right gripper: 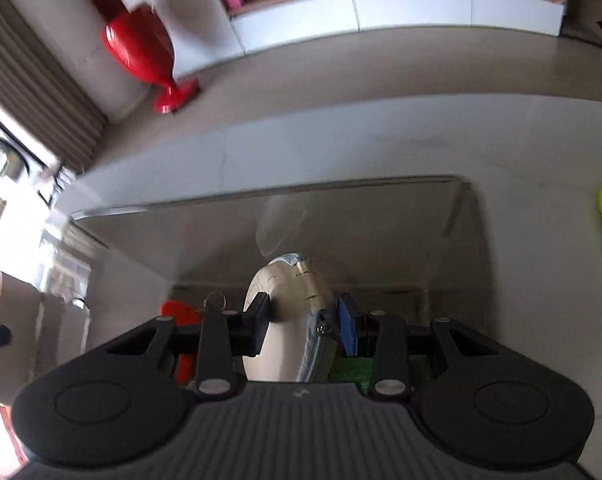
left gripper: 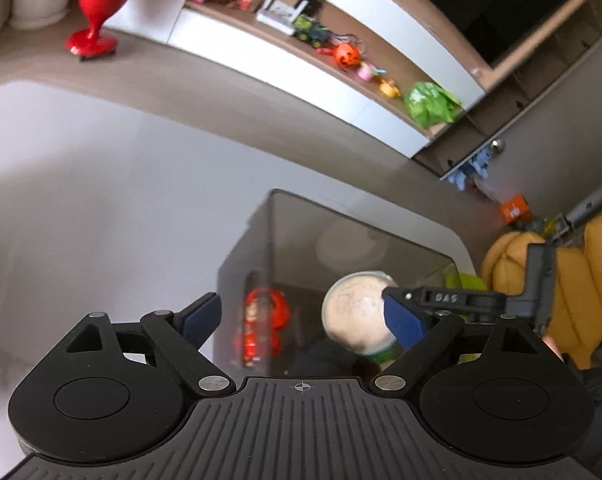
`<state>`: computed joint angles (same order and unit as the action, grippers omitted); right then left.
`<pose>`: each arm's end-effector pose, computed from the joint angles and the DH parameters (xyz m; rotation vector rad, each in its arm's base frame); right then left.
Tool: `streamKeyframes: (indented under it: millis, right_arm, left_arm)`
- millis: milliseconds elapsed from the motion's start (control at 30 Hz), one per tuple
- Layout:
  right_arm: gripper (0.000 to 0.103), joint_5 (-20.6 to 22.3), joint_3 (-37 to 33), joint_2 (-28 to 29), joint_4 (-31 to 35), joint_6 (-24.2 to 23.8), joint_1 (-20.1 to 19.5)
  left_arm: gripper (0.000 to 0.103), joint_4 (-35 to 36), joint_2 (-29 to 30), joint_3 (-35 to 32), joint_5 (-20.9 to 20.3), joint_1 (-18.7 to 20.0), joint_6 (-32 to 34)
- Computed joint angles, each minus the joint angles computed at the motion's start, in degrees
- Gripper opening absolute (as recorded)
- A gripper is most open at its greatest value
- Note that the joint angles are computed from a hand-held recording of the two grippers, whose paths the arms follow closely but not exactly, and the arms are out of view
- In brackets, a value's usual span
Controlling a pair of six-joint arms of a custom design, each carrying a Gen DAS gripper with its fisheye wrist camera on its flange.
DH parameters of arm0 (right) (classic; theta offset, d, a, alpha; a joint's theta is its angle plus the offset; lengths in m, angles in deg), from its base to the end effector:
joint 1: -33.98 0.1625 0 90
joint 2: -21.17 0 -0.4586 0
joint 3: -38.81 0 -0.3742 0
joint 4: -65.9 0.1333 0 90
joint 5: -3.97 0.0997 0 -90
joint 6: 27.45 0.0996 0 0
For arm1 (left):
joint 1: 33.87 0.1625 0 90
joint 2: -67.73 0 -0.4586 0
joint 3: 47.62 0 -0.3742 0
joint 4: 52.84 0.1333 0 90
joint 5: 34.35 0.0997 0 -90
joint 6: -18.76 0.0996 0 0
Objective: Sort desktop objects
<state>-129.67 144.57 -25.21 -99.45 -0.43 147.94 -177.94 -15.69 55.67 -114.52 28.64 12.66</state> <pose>0.3119 -0.5428 0.1306 -0.2045 -2.4645 0.7381 -0.1097 -0.5364 0.4224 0.5263 2.9740 -0.4616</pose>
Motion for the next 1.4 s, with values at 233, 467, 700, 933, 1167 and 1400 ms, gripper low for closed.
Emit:
streamKeyframes:
  millis: [233, 467, 700, 933, 1167, 1400]
  right_arm:
    - [0.043, 2.2, -2.2, 0.2, 5.8, 2.4, -0.3]
    - [0.046, 9.1, 14.5, -11.3, -19.9, -4.6, 2.7]
    - [0.054, 13.7, 28.6, -18.6, -35.8, -8.1, -2.0]
    - [0.053, 28.4, 31.9, -14.9, -43.9, -8.5, -12.5]
    - [0.037, 24.7, 28.8, -11.4, -42.9, -10.9, -11.0]
    - [0.019, 18.8, 29.7, -13.8, -35.6, -10.6, -5.1]
  left_arm:
    - [0.092, 3.6, 3.9, -3.1, -7.4, 4.5, -3.7]
    - [0.092, 6.2, 8.0, -5.6, -17.9, 9.6, -5.9]
    - [0.044, 3.7, 8.7, -4.5, -16.6, 11.4, -9.8]
    - [0.024, 2.8, 8.1, -3.6, -14.4, 11.6, -12.1]
    - [0.023, 4.7, 7.2, -3.7, -10.7, 9.4, -10.8]
    - [0.023, 10.3, 1.2, -0.5, -8.9, 7.6, -8.5]
